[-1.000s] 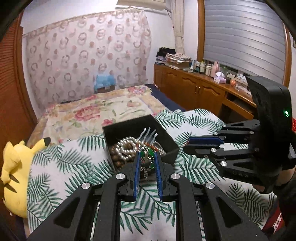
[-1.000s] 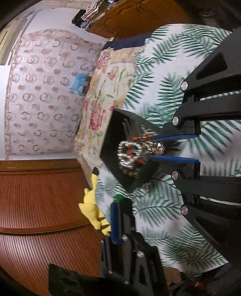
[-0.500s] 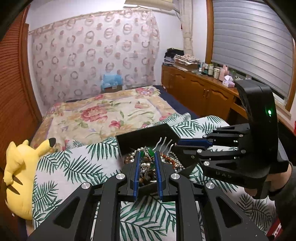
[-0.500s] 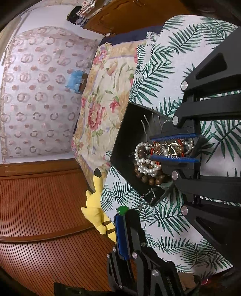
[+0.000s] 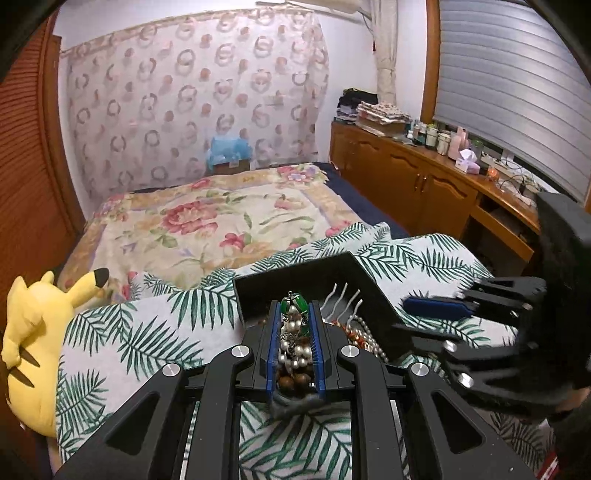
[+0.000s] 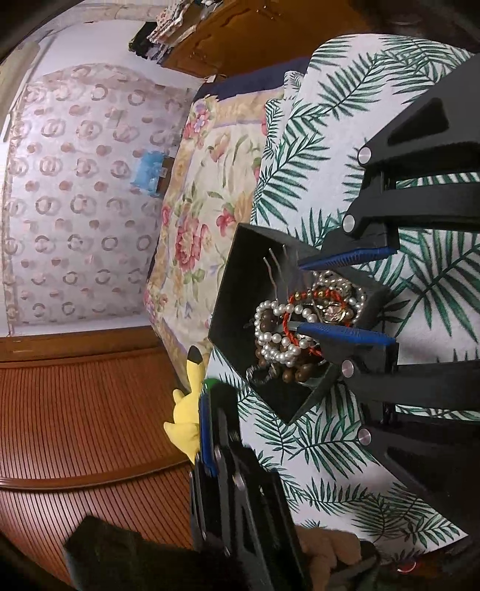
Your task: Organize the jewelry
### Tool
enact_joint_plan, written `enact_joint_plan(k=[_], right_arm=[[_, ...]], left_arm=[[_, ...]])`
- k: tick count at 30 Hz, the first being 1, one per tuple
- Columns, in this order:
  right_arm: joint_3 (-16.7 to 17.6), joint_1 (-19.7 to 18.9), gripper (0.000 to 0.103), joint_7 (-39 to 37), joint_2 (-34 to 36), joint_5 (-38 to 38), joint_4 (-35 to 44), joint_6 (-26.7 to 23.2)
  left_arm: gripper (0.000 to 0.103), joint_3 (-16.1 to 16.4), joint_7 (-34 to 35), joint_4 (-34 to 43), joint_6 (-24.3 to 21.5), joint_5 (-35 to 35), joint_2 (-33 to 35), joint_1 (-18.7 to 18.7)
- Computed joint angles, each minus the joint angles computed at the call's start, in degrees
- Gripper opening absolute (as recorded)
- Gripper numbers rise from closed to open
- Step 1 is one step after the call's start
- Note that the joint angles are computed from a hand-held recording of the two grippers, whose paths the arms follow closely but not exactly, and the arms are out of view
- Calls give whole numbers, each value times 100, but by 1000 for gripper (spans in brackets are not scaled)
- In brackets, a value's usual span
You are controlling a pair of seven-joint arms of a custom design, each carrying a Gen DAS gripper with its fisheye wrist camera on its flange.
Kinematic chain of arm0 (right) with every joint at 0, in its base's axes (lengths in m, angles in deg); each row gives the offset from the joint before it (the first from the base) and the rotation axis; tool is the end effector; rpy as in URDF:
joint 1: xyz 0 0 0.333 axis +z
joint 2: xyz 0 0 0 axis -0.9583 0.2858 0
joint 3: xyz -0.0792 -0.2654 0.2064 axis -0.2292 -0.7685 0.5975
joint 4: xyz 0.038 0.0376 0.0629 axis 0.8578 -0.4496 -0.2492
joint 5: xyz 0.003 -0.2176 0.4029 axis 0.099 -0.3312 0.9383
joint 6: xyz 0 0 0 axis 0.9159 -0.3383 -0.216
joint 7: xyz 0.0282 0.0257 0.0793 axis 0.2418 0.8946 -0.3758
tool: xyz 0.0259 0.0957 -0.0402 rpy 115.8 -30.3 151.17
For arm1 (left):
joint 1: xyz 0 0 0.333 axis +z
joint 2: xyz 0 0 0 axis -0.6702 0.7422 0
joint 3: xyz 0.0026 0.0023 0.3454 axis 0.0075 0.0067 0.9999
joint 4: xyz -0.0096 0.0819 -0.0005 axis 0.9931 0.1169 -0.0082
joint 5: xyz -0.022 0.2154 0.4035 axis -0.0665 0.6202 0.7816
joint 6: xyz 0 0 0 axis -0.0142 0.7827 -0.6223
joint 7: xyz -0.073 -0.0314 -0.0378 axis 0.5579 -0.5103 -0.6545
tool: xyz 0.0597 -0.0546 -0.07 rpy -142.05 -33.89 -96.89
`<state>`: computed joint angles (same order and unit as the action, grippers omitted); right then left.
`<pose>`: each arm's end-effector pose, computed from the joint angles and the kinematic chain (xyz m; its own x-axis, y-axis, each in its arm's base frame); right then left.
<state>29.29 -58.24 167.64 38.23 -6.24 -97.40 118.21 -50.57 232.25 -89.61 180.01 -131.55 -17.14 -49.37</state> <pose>0.5005 0.2533 0.5298 0.3528 -0.9336 -0.0623 -0.6266 -0.1863 -0.7567 0.5636 -0.0126 0.5648 -0.5142 -0.8572 0.0285 -0.5521 0.3054 -0.7758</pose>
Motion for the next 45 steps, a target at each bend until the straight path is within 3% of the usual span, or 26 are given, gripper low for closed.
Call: enact_joint_plan(k=[19,21,25,27,33,34,36,38,42,45], right_arm=[[124,-266,32,131,-533,83,-506,203],[197,-340,32,204,-526,40,-504,208],[345,-507,32,425,-535,-93,-526,236],[404,-581,32,542,-527,-158,-521,229],[599,-807,33,958,-510,-432,-546,257],[670,-888,37,1073,-509,-509,-540,254],[920,-1178,62,1430,-554,-768,-550,289],[1172,-1477,76,1795,-620,-1040,-569,341],[1415,-1768,94,2285,-725,-1356,-610,403],[1724,-2125,100,2691,-897,-1598,-644,416]], left_arm=[[17,-294,-489,377,70,331,438,114],[35,-295,-480,340,107,311,429,119],[51,-269,-545,170,253,349,332,128],[67,-235,-558,77,312,342,263,119],[91,-111,-601,-245,598,450,23,54],[92,-79,-614,-299,632,477,-24,36],[95,13,-612,-377,632,476,-106,-22],[95,82,-675,-460,594,504,-193,-48],[95,103,-946,-651,642,789,-376,-36],[95,214,-985,-840,824,848,-573,-174]])
